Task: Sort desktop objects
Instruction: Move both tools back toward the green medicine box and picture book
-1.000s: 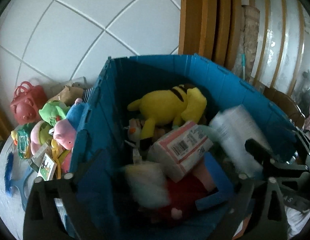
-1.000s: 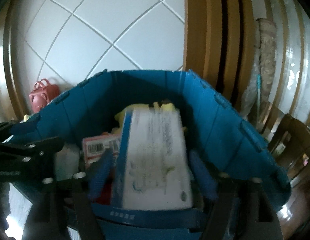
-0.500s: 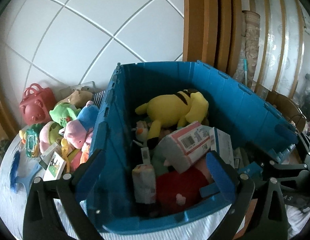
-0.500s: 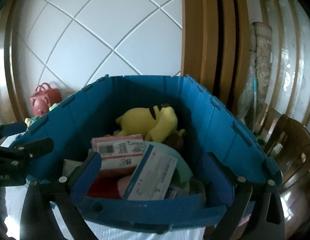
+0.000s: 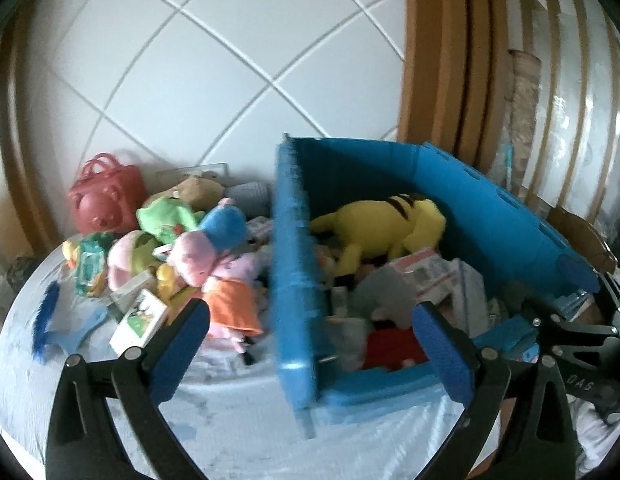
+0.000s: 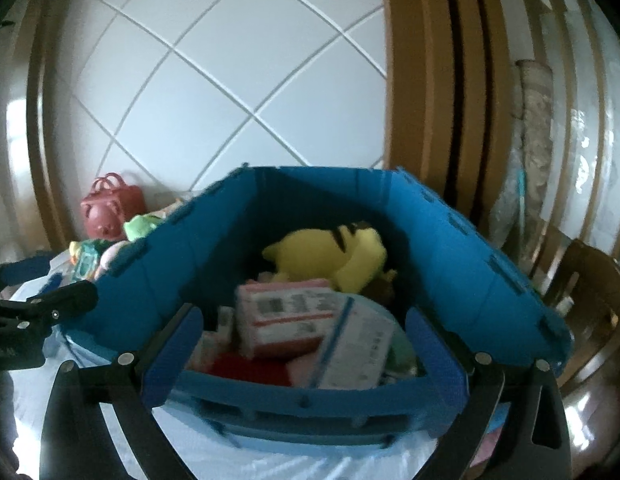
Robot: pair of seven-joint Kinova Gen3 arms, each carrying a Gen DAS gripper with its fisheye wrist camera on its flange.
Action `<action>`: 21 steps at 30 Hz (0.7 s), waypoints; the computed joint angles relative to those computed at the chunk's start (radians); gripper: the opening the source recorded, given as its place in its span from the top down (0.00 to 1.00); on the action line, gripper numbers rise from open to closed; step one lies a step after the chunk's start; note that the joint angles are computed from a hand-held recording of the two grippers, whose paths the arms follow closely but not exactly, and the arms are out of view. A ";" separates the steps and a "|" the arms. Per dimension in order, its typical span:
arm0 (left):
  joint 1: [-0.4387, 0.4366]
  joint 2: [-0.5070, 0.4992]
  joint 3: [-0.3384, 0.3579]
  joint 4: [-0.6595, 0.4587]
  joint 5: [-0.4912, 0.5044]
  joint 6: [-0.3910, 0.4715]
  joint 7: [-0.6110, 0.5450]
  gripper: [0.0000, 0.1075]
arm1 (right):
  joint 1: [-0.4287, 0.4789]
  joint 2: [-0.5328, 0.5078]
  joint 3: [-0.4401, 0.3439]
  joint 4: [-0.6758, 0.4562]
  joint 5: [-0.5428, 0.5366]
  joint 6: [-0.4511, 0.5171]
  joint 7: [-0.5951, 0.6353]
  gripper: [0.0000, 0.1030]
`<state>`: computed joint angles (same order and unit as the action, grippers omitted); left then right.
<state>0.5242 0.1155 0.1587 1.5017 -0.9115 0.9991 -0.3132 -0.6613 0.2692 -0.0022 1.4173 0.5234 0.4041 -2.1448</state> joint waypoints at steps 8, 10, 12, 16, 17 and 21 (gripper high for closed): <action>-0.143 -0.199 -0.021 0.224 0.074 -0.055 -0.008 0.04 | -0.156 0.030 0.018 -0.034 0.083 -0.025 -0.112 0.00; -0.186 -0.247 -0.036 0.274 0.106 -0.077 -0.038 0.04 | -0.201 0.053 0.021 -0.065 0.103 -0.008 -0.139 0.00; -0.232 -0.306 -0.073 0.331 0.147 -0.098 -0.090 0.04 | -0.246 0.082 0.022 -0.105 0.119 0.016 -0.162 0.00; -0.301 -0.394 -0.156 0.394 0.216 -0.121 -0.230 0.04 | -0.342 0.148 0.034 -0.196 0.149 0.070 -0.216 0.00; -0.316 -0.409 -0.178 0.407 0.229 -0.129 -0.263 0.04 | -0.364 0.167 0.036 -0.222 0.154 0.085 -0.228 0.00; -0.367 -0.439 -0.280 0.452 0.301 -0.182 -0.384 0.04 | -0.415 0.239 0.027 -0.322 0.145 0.148 -0.214 0.00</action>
